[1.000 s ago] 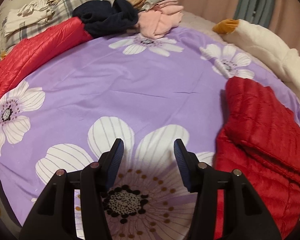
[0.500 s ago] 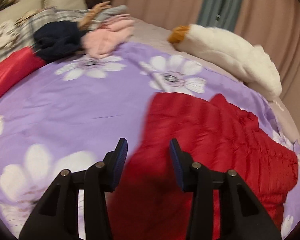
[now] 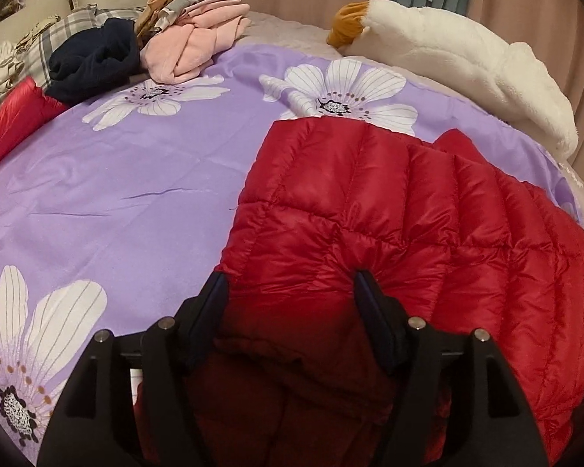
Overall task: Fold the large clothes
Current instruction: 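Grasp the hem with the left tool while the right tool holds it, folding toward the collar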
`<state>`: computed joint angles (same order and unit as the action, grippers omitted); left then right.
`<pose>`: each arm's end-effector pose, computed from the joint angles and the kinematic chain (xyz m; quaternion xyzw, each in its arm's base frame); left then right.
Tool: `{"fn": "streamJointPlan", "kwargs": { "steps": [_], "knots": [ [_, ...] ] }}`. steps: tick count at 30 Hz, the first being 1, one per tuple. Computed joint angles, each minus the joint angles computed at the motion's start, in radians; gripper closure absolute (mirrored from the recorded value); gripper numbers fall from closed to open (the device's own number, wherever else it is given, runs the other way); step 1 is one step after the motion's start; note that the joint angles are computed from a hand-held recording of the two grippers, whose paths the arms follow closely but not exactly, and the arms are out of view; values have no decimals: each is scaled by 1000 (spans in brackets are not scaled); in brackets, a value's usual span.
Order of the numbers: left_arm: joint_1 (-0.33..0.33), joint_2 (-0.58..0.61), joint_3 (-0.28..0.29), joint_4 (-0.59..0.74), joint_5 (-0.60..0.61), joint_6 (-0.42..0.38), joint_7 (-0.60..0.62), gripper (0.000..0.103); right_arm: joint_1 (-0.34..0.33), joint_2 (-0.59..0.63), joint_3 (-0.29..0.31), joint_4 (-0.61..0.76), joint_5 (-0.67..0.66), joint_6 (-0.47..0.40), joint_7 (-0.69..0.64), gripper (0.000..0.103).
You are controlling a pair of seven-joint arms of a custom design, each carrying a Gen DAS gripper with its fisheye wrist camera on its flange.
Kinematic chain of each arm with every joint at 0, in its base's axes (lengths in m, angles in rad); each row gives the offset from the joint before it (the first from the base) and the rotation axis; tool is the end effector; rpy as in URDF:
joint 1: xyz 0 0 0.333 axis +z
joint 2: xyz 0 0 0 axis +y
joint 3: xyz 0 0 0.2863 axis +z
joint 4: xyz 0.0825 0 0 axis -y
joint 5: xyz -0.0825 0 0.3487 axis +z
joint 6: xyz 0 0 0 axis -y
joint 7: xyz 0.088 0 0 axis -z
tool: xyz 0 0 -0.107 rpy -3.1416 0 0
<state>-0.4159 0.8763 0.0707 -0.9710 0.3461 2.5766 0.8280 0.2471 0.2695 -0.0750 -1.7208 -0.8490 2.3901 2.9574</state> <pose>0.7115 -0.2875 0.4154 -0.6929 0.6095 -0.3029 0.2378 0.6227 0.1059 0.4593 -0.3957 0.8324 -0.3452 0.1773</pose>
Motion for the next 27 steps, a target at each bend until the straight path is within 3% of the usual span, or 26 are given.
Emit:
{"fn": "streamJointPlan", "kwargs": {
  "steps": [6,27],
  "knots": [
    [10,-12,-6,-29,-14,24,2,32,-9,-14,-1,-26,3,46,25,76],
    [9,-12,-2,-30,-17,24,5,31,-7,-5,-1,-12,9,26,7,76]
  ]
}}
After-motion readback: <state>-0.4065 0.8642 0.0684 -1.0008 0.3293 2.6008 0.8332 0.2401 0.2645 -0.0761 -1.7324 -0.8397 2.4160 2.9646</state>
